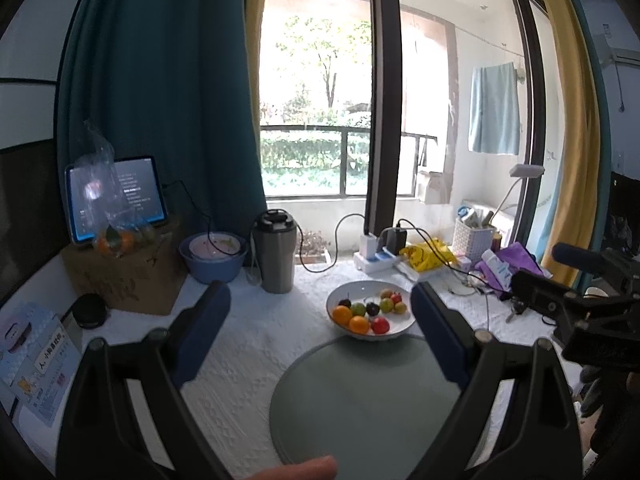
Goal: Organize fruits
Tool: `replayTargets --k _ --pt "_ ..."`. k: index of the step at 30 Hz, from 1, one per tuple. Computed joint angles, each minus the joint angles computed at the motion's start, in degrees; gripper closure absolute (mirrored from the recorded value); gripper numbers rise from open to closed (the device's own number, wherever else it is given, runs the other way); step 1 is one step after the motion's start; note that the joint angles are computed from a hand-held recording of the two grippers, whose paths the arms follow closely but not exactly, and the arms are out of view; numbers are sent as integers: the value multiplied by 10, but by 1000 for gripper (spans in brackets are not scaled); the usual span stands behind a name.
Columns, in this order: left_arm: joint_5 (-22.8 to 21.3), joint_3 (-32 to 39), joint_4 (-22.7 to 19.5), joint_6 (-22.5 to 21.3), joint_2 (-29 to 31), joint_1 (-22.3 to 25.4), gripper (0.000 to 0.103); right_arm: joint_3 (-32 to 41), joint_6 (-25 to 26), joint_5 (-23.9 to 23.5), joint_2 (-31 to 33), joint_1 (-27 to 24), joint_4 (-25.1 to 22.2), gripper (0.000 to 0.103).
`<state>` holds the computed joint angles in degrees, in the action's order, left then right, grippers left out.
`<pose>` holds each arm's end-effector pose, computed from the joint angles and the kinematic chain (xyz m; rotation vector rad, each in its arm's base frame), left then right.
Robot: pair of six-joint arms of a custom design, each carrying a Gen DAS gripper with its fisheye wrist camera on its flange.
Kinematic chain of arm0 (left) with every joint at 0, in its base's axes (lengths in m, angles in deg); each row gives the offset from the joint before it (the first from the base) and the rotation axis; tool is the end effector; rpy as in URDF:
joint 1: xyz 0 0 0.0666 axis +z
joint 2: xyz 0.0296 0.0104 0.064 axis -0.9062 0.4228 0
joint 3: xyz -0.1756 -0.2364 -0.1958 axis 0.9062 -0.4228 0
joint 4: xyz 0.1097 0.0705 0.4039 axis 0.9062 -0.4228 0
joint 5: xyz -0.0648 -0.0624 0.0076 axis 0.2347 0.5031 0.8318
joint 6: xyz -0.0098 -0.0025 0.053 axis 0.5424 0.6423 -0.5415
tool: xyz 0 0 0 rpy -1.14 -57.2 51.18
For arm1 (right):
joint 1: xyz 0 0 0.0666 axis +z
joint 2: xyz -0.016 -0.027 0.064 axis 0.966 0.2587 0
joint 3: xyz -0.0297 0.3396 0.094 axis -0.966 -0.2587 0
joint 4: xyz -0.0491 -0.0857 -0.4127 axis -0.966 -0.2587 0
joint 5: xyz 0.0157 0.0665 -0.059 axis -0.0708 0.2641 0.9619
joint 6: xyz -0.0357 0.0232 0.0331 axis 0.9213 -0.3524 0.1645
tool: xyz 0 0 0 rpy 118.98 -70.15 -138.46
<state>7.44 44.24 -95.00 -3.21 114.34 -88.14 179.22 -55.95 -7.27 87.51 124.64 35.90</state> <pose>0.4455 -0.1875 0.4724 0.2483 1.8888 -0.2395 0.4026 0.4334 0.4935 -0.0002 1.9994 -0.0515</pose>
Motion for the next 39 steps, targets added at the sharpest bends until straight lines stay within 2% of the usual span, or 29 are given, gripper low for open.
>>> replayTargets --k 7,28,39 --pt "4 -2 0 -10 -7 -5 11 -7 4 18 -11 7 2 12" --pt "29 -8 -4 3 -15 -3 11 -15 -2 25 -17 7 1 12" --pt "25 -9 -5 4 -15 -5 11 -16 -3 25 -18 8 1 12"
